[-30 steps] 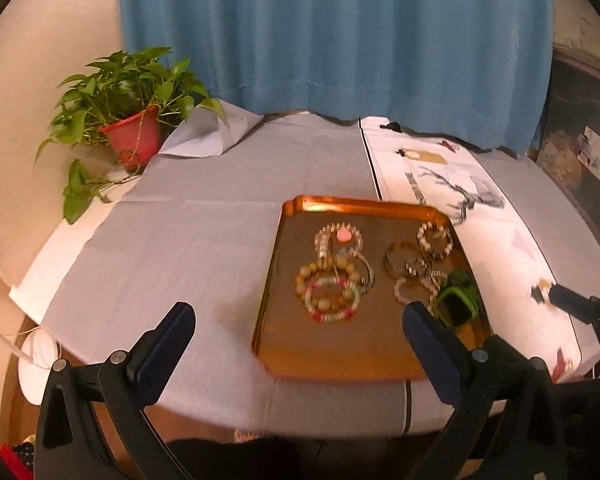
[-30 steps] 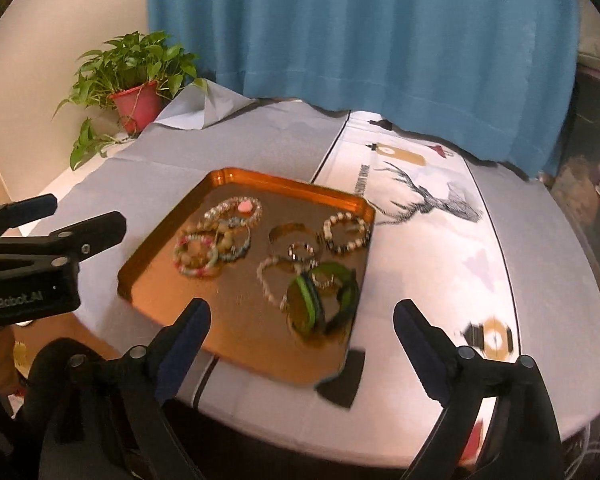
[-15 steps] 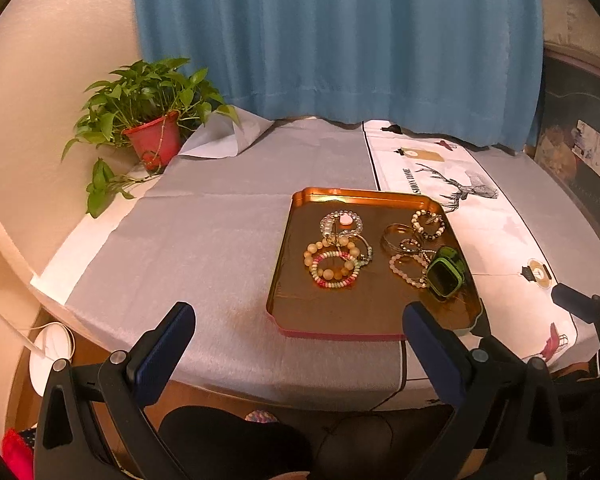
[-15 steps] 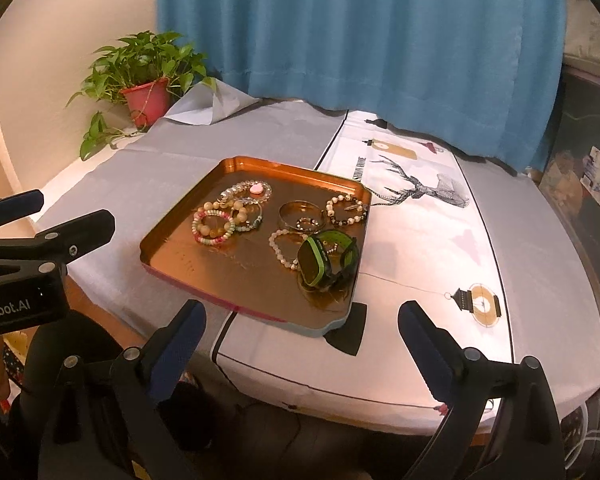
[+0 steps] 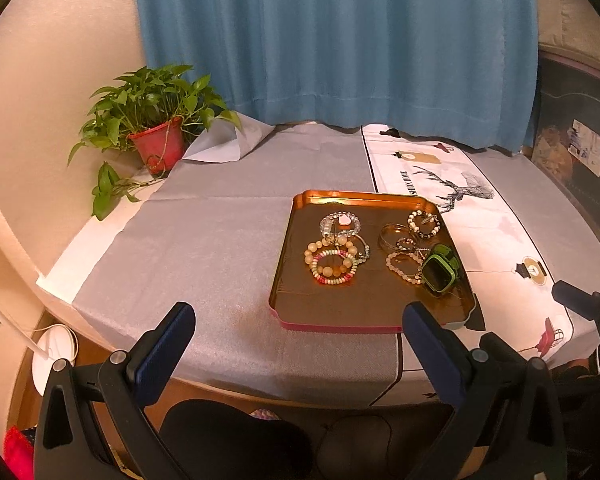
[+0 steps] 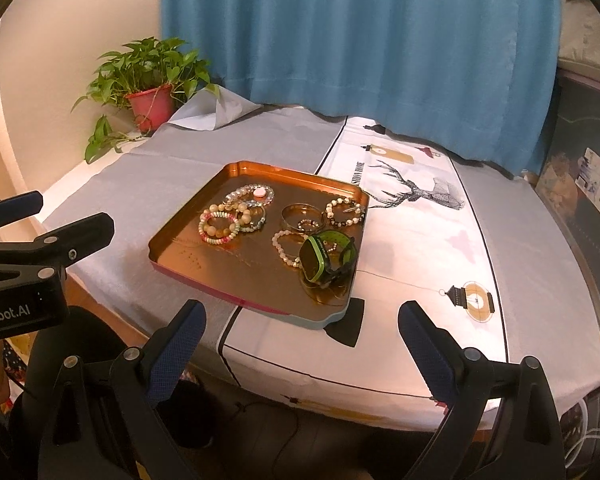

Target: Organize jewelry

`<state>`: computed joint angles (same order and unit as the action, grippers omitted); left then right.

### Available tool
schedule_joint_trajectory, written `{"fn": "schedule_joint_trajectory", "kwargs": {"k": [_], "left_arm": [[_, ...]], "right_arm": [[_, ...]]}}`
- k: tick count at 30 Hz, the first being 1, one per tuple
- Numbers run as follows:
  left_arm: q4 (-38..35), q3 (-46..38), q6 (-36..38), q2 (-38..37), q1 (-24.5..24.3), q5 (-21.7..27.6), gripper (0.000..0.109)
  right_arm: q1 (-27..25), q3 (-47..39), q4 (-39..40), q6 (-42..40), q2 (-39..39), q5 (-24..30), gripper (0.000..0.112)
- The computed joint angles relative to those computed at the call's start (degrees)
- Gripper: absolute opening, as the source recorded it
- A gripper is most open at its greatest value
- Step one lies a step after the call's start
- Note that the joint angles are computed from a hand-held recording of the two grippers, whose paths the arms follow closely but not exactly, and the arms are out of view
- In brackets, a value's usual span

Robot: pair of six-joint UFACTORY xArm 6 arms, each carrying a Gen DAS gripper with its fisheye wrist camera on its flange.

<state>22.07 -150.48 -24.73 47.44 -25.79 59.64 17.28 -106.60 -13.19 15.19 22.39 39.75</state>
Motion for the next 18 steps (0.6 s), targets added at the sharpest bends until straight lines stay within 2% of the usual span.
{"fn": "schedule_joint_trajectory", "kwargs": {"k": [18], "left_arm": [[0.7, 3.5, -0.7, -2.2, -0.2, -1.0, 0.103]], "right_arm": [[0.1, -0.1, 0.0, 0.1, -0.1, 0.3, 0.097]]}}
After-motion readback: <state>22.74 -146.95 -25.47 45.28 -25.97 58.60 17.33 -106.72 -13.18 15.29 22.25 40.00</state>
